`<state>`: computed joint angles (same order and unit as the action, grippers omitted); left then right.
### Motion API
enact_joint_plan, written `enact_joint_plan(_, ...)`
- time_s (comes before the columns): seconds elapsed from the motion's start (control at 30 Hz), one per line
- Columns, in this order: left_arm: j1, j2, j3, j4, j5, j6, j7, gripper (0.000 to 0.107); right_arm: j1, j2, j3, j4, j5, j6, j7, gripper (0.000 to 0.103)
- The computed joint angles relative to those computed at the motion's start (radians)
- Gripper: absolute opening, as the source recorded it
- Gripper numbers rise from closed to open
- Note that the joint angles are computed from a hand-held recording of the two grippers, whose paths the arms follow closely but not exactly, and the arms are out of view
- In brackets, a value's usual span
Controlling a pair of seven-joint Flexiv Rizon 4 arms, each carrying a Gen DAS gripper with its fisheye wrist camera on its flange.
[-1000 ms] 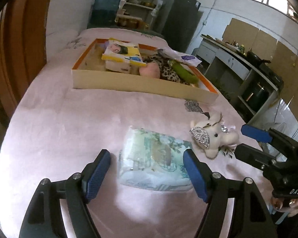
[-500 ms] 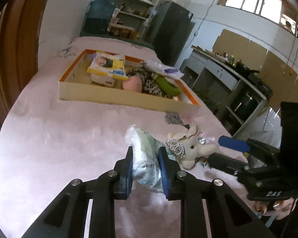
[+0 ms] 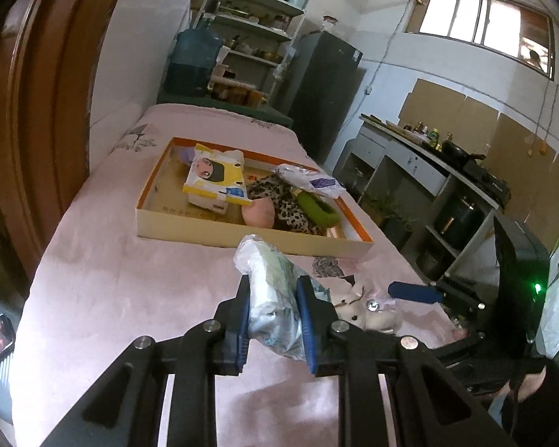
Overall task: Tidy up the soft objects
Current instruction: 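Grasp the green-print pack with the left tool while the right tool grasps the white plush bear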
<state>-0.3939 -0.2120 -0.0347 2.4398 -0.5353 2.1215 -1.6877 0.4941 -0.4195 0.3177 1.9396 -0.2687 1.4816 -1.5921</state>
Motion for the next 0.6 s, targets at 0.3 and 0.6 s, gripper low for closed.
enact_joint_plan(0.3,-0.003,-0.005,0.005,0.003,-0.025,0.003,-0.008,0.023,-0.048,-0.034,0.024,-0.054,-0.091,-0.103,-0.412,0.075)
enact_joint_plan(0.6,-0.013,-0.022,0.015,-0.027,-0.058,-0.032,0.028,0.023,-0.1,-0.109,0.117,-0.203,0.156,-0.273,-0.493,0.05)
